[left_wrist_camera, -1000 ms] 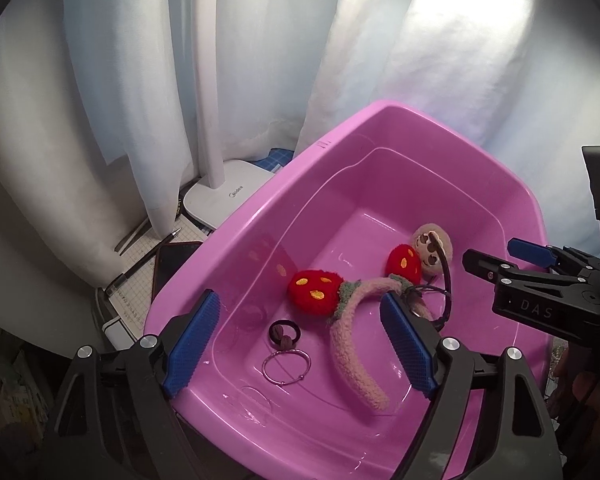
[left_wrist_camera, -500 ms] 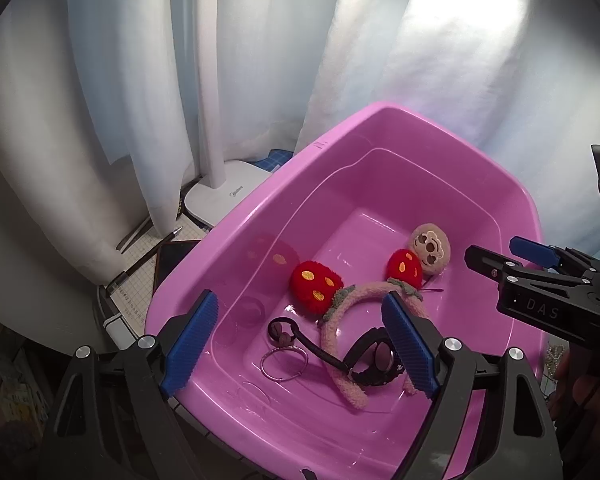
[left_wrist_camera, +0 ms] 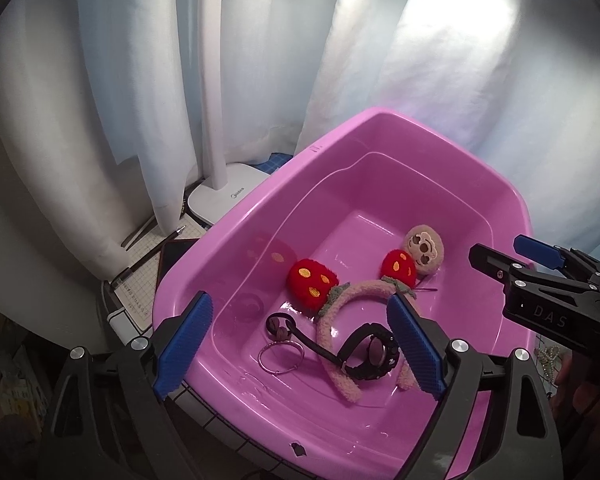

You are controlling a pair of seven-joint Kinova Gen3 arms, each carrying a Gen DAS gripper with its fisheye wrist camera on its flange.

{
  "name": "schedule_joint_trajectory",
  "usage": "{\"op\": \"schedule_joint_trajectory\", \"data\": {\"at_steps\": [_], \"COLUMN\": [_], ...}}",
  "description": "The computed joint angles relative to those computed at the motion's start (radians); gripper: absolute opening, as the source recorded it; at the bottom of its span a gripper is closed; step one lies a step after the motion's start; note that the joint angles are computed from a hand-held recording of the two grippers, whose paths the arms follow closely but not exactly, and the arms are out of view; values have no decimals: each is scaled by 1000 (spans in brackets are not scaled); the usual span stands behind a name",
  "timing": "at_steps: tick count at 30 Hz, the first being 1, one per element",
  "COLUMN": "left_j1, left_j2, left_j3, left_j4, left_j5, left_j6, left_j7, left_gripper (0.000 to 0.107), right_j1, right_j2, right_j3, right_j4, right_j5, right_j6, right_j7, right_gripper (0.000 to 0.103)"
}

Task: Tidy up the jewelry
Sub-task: 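Withdraw both tools from the tub back over the remaining jewelry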

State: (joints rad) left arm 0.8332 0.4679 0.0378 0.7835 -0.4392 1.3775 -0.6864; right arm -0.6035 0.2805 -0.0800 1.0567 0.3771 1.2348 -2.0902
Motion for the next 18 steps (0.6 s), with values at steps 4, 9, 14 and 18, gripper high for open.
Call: {"op": "schedule_joint_trajectory", "data": {"at_steps": [4, 9, 14, 18], "left_j1": [13, 28, 45, 56], "left_j2": [-1, -2, 3, 1], "left_j3": [-4, -6, -10, -11], "left_j4": [-8, -19, -35, -39], "left_j5": [-11, -24, -39, -46], "left_j6": [14, 32, 63, 77], "left_j7": [14, 24, 32, 48], "left_gripper": [89, 91, 94, 95], "right_j1": [-4, -3, -3, 2], "right_j2": [-27, -68, -116, -159], "right_j3": [-4, -18, -40, -62], "right_j4": [23, 69, 124, 175], "right_j5": [7, 18, 40, 54], "right_j6": [-9, -29, -44, -56], "right_j7": [-7, -30, -60, -86], "right_gripper": [72, 72, 72, 72]}}
